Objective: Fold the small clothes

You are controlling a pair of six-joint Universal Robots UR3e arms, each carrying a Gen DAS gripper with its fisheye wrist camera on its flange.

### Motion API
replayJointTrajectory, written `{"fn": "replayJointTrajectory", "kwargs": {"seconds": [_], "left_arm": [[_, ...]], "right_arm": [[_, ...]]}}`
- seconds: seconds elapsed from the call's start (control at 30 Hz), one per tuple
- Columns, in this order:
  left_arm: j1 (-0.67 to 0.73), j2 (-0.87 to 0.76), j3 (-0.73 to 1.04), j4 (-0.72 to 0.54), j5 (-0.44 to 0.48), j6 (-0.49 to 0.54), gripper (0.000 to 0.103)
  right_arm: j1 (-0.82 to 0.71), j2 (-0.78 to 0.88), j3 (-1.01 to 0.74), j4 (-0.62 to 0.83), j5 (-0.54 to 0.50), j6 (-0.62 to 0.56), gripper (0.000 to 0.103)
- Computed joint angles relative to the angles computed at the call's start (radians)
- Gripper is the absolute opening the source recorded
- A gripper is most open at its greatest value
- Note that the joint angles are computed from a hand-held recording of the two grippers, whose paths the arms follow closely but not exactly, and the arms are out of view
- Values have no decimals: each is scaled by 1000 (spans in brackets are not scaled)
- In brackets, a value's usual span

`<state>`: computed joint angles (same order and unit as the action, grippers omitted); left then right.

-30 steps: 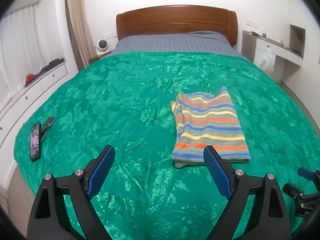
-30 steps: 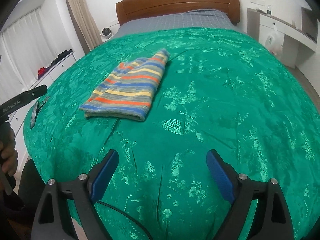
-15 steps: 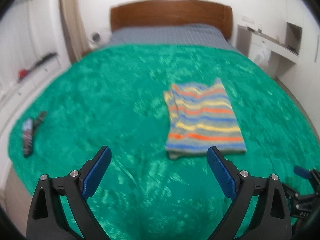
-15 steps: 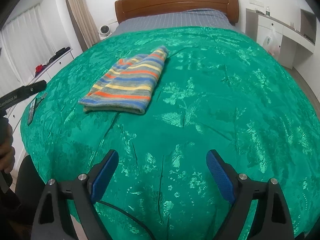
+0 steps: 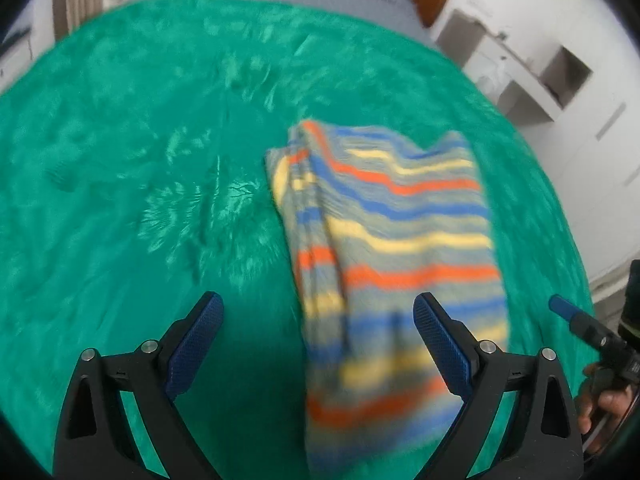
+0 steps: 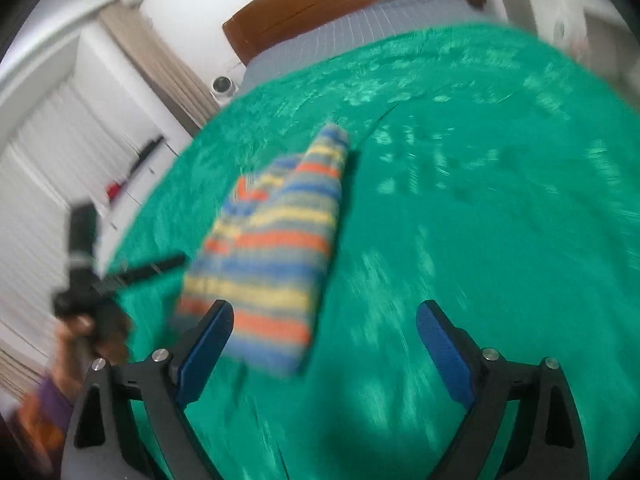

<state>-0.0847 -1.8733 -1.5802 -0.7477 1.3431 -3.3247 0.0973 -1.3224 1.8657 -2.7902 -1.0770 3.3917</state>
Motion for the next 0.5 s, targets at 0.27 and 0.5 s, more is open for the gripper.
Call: {"fn": "replayJointTrajectory", "kwargs": {"seconds": [0.27,0.5], "left_arm": [[28,-158,147,-44,-116,22,91],[-7,-151,108,32,-107,10,17]], "right_arm": [[23,556,-524,-68,215,244,74],[249,612,-909,340,-214,-13,25]]}}
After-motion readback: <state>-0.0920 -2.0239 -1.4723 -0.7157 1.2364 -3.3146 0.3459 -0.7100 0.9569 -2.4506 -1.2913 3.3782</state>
